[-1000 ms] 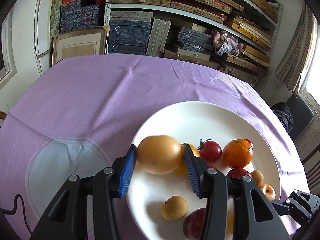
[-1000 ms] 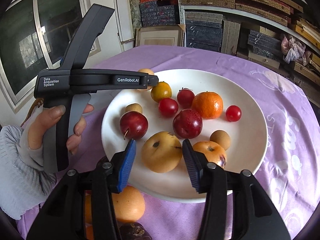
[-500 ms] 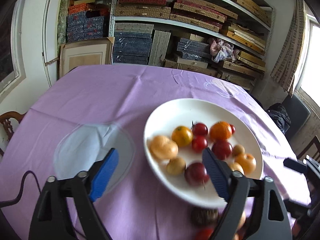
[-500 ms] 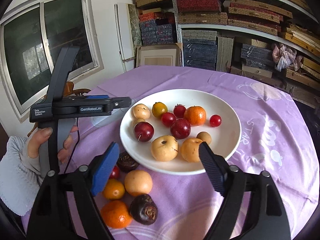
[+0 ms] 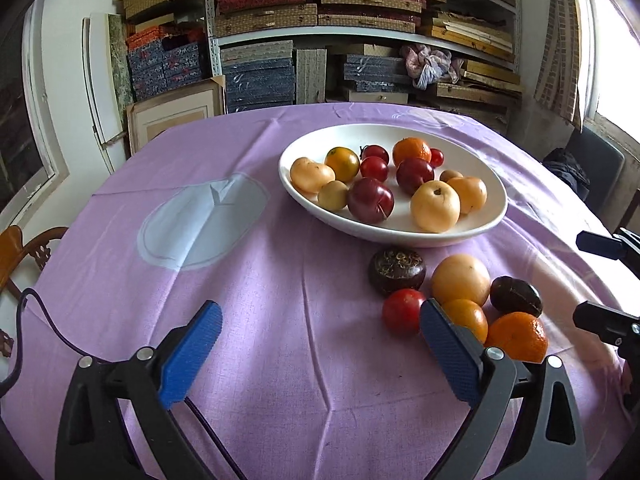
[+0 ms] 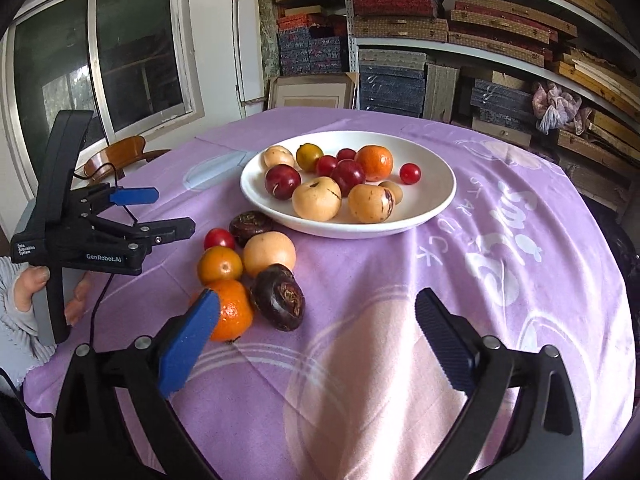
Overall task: Organize fruits
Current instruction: 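Withdraw both open tools from the plate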
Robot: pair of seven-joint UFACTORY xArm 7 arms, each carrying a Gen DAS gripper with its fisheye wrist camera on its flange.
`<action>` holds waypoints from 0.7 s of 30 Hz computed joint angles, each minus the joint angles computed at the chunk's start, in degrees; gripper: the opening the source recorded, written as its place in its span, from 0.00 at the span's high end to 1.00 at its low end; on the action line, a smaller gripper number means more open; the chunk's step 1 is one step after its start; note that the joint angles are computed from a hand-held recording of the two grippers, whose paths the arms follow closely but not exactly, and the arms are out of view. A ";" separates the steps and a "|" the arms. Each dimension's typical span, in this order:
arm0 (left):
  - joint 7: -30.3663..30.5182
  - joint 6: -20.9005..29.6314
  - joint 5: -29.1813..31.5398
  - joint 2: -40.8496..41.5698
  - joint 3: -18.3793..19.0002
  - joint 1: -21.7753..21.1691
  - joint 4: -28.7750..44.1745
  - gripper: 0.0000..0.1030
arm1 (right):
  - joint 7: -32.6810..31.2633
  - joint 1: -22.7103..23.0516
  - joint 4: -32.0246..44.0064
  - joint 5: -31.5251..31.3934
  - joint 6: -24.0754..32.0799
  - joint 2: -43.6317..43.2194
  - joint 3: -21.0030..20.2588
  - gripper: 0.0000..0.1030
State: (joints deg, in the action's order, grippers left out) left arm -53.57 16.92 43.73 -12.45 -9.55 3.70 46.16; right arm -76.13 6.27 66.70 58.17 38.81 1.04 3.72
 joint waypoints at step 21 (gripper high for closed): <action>3.59 2.02 -3.46 1.74 1.60 -1.86 1.35 0.03 | -0.85 0.01 2.86 -2.30 -5.60 3.54 3.22 0.06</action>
State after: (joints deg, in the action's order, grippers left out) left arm -49.99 18.94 40.27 -10.71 -7.94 1.84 47.51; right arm -76.98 6.29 69.55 55.87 33.21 4.58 6.94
